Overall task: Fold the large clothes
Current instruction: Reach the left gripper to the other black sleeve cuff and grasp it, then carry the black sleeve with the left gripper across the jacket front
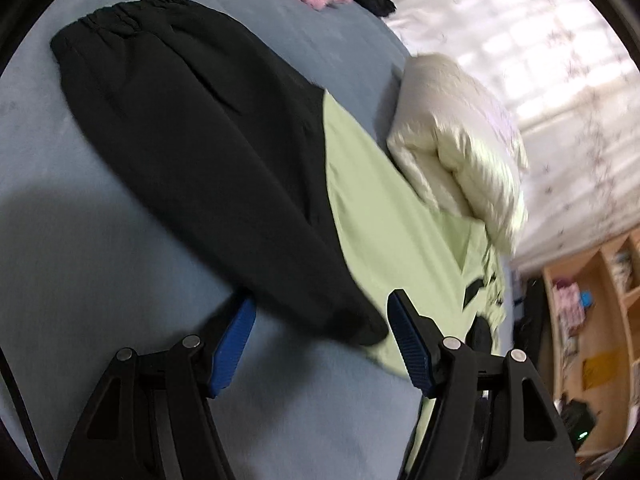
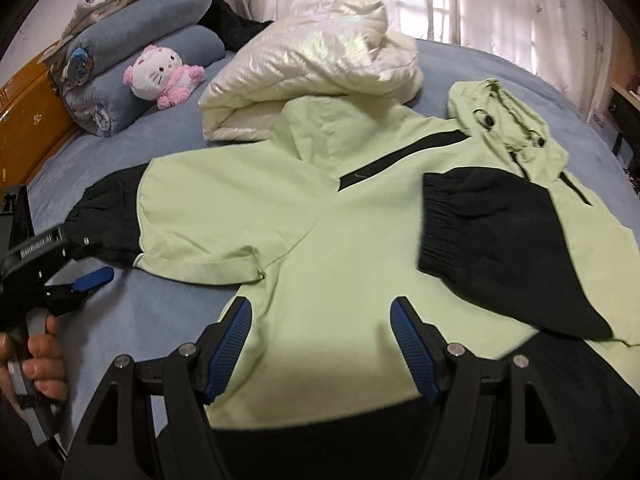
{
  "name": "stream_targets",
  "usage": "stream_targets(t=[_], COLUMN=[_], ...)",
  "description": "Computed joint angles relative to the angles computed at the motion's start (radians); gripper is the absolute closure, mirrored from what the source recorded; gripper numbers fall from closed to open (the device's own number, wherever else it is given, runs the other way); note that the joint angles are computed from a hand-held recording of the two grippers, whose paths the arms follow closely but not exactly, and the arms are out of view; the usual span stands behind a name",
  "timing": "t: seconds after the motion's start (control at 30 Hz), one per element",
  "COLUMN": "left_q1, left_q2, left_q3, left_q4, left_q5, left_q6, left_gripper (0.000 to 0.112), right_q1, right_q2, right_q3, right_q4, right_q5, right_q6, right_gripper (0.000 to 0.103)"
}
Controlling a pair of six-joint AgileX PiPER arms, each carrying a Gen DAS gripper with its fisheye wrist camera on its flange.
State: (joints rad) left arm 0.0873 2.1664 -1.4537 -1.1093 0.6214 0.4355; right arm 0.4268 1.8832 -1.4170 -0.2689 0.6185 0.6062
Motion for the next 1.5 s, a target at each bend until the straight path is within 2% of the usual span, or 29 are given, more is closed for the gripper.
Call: stream_targets(t=[0.17,0.23,0.3,0.33,0.37,0.43,0.5,0.63,0.73,0.97,1.1,1.27,1.5], left_q1=[0.015,0.029,0.031,0.030,0.028,0.032,0.024,-0.037,-0.073,-0.217,-0.317,-0.464,-0.716], left_q2=[0.078,0.112,0.138,0.140,0.147,0.152,0.132,0.060,-0.030,-0.213,-0.299,-0.289,-0.132], left_q3=[-0.140,-0.205,-0.254,-0.265,-0.274,-0.251,-0.219,-0.178,-0.127,-0.080,-0.073,-0.174,-0.365], left_q4=[0.067,0.113,0.183,0.238,0.269,0.212,0.212,0.403,0.455,0.603,0.658,0.772,0.981], left_q5=[-0.007,-0.011,-0.024,-0.035,-0.042,-0.069,-0.108,-0.199,-0.242,-0.282,-0.255,-0.172,-0.041], left_q6=[-0.088,-0.148,-0.226,-0.275,-0.303,-0.272,-0.261,-0.403,-0.415,-0.477,-0.479,-0.570,-0.747], left_gripper=[0.046,0.052,0.071,0.094,0.104,0.107,0.109,0.110,0.110,0.110,0.110,0.110,0.109], right_q1=[-0.018,-0.022,-0.028,-0.030,-0.034,-0.036,-0.036,-0.040,-0.049,-0.081,-0.114,-0.184,-0.410], right_q2=[0.096,0.117,0.136,0.143,0.150,0.155,0.152,0.124,0.077,-0.079,-0.196,-0.343,-0.515], right_q3=[-0.105,-0.133,-0.159,-0.167,-0.174,-0.178,-0.173,-0.143,-0.093,0.067,0.184,0.332,0.523], right_q4=[0.030,0.034,0.043,0.051,0.063,0.076,0.080,0.079,0.083,0.087,0.091,0.099,0.274], right_q5=[0.018,0.015,0.011,0.009,0.008,0.005,0.003,-0.006,-0.024,-0.068,-0.098,-0.119,-0.136], right_q6=[-0.023,-0.020,-0.021,-0.026,-0.034,-0.043,-0.049,-0.048,-0.046,-0.037,-0.039,-0.064,-0.273], right_gripper=[0.031,0.031,0.031,0.031,0.031,0.031,0.031,0.031,0.031,0.031,0.031,0.031,0.031])
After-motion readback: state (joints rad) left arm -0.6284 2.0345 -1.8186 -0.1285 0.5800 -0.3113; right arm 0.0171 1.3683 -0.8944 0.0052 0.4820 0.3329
